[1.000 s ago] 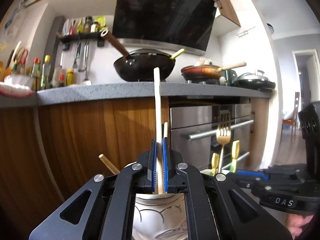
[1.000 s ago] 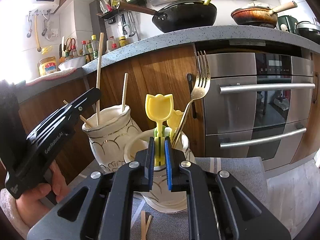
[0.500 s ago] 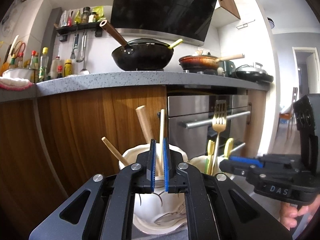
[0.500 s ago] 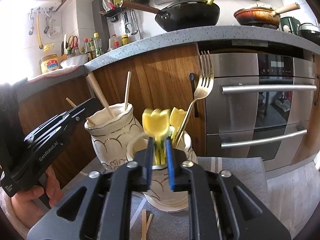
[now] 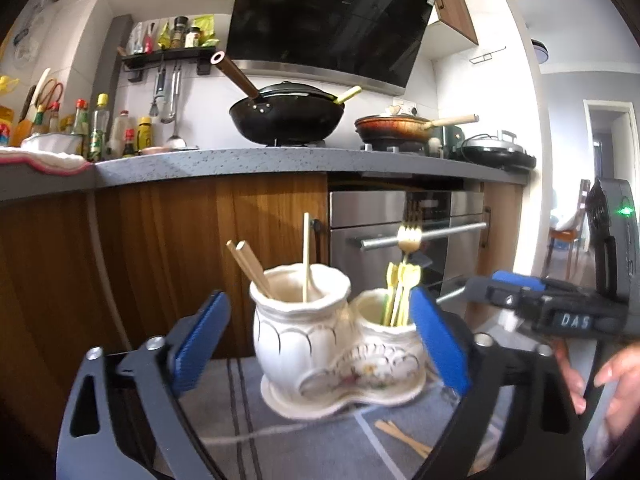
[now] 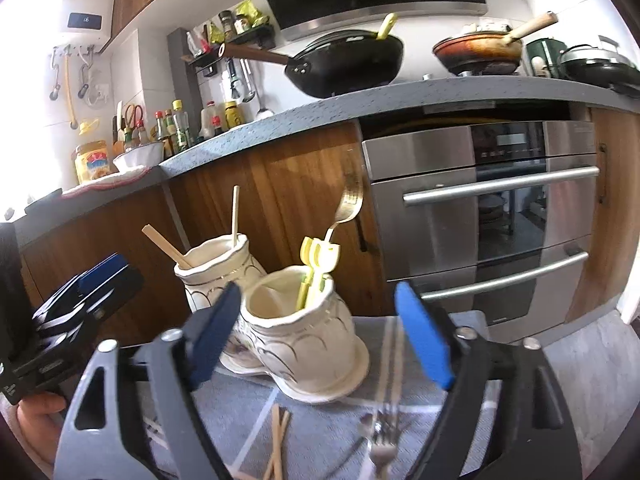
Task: Organize utensils
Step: 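Open both tools and withdraw them from the ceramic holder, then grasp a wooden chopstick with the left tool while the right tool grasps a silver fork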
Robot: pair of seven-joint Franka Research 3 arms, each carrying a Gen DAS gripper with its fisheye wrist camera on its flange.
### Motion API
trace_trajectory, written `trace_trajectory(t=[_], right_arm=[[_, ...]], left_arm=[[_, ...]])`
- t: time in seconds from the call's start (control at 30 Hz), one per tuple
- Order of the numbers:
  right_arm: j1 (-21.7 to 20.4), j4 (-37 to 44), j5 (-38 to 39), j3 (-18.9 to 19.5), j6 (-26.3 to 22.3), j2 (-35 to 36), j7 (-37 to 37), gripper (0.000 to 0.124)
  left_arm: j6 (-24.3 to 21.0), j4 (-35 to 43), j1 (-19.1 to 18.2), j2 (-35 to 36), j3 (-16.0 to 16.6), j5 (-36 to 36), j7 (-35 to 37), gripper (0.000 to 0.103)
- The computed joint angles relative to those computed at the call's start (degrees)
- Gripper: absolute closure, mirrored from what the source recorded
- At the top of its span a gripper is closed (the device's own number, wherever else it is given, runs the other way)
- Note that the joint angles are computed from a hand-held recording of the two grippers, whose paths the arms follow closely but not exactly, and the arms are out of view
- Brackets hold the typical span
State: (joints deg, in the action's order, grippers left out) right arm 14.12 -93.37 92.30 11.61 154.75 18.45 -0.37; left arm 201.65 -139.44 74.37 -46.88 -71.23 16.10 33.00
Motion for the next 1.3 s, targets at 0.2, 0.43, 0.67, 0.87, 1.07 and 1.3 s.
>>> trace_trajectory(t=[0.2,0.43,0.67,0.87,1.07,1.3], right_arm=[[-0.44,-4.78,2.55,-1.23,1.21,-2.93,-1.34,0.026],[0.06,-8.77,-0.07,-2.89,4.88,-4.35,2.41,0.026],[0.68,-11.31,-8.81,-3.1,8.37,-4.01,8.79,0.026],[1.91,-13.22,-23.59,-2.9,11.39,-3.17,18.83,0.026],[2.16,-13.68,-37.96,-2.35,10.56,-2.08,29.05,0.028],[2.32,-13.16,-50.26,-2.45,7.74,-0.75,37.87,0.057]], left_arm=[[-2.78,-4.33,-7.48,0.28,3.13,1.08,0.73,0.006],[-5.96,-7.07,-12.82,3.32,3.81,2.9,1.56,0.006],[-9.28,-7.02,-14.08,6.38,3.31,5.45,1.29,0.006],[-13.0,-6.19,-15.09,11.25,3.9,8.29,1.3,0.006],[-16.72,-4.6,-16.09,16.13,4.74,12.19,0.57,0.006],[-18.63,-3.25,-16.59,18.67,5.42,16.9,-2.04,0.006]])
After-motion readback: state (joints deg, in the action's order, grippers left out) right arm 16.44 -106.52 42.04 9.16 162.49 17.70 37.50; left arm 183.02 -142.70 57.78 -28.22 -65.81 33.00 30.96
